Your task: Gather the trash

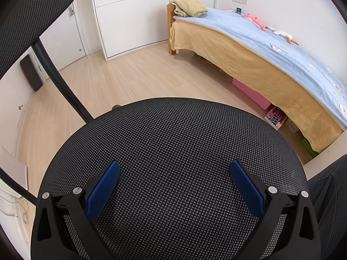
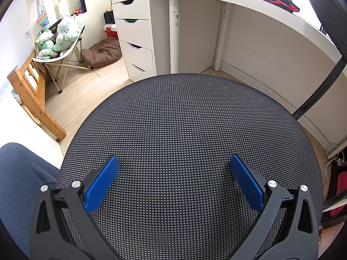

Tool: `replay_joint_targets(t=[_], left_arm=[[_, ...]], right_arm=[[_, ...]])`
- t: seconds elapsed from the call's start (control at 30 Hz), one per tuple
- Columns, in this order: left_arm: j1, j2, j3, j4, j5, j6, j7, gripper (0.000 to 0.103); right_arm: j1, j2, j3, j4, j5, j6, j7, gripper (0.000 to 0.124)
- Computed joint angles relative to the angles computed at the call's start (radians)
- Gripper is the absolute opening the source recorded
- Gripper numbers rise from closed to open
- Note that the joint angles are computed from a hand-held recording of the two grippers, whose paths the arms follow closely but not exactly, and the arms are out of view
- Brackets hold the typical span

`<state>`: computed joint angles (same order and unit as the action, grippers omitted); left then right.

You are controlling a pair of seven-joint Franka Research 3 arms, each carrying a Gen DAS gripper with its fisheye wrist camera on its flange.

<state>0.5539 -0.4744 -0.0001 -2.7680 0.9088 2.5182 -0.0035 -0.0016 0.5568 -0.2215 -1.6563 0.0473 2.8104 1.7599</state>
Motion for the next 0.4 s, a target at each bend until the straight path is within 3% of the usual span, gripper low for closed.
replay_joint_targets(t=[0.4], left_arm=[[0.001, 0.001, 0.005, 0.004, -0.014, 0.002, 0.017, 0.098]], right_arm=[[0.001, 0.0, -0.001, 0.0, 0.001, 0.0, -0.001, 0.1]])
